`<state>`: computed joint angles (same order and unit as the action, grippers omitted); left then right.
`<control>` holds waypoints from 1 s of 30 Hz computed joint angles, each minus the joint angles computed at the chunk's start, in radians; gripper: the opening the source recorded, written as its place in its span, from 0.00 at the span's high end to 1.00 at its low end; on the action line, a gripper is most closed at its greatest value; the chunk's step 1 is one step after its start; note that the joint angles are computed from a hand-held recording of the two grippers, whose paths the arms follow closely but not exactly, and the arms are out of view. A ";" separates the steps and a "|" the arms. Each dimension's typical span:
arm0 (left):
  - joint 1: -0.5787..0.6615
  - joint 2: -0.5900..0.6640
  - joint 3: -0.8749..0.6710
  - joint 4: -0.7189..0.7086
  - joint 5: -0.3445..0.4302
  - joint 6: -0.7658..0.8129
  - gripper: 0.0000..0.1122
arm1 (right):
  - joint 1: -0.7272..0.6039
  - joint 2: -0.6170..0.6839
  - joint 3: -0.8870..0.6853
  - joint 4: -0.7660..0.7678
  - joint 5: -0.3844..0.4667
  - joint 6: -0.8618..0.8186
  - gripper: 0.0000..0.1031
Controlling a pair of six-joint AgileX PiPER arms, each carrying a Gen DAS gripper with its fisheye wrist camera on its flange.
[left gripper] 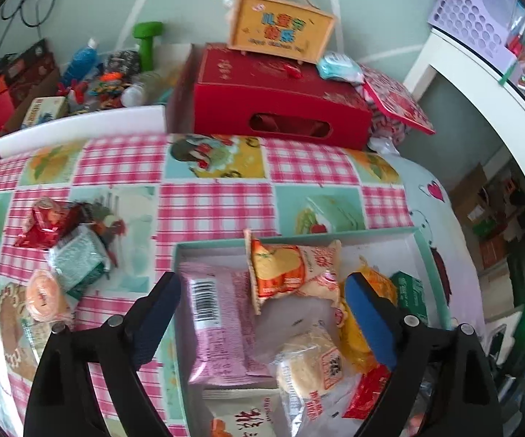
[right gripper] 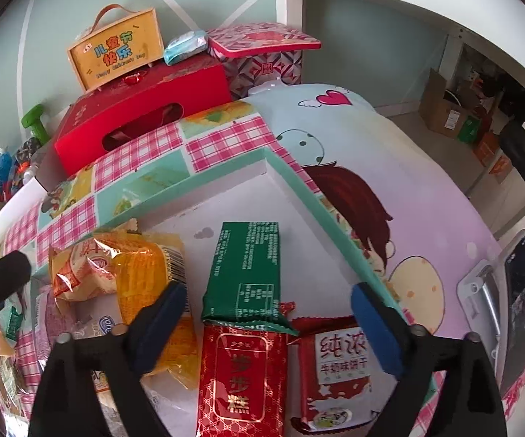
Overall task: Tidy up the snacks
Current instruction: 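Carry both snacks into the white tray and open both grippers, then move both tools back over the remaining snacks on the tablecloth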
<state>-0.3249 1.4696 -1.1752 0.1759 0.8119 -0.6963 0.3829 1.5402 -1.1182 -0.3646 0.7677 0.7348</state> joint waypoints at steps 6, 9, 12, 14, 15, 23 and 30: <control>-0.014 -0.015 0.032 0.114 0.042 -0.130 0.13 | 0.011 -0.039 -0.026 0.013 0.040 -0.017 0.00; -0.008 0.002 0.023 0.127 0.107 -0.145 0.13 | 0.023 -0.043 -0.049 0.039 0.059 -0.041 0.00; 0.016 -0.015 0.059 0.108 0.110 -0.148 0.13 | 0.053 -0.041 -0.078 0.041 0.089 -0.043 0.00; 0.045 -0.040 0.095 0.082 0.102 -0.141 0.13 | 0.082 -0.038 -0.096 0.038 0.103 -0.048 0.00; 0.055 -0.050 0.110 0.075 0.100 -0.142 0.13 | 0.097 -0.036 -0.104 0.041 0.105 -0.052 0.00; 0.196 -0.182 0.240 0.063 0.101 -0.118 0.13 | 0.260 0.011 -0.188 0.036 0.143 -0.058 0.00; 0.379 -0.282 0.302 0.054 0.122 -0.049 0.13 | 0.387 0.043 -0.241 0.022 0.142 -0.054 0.00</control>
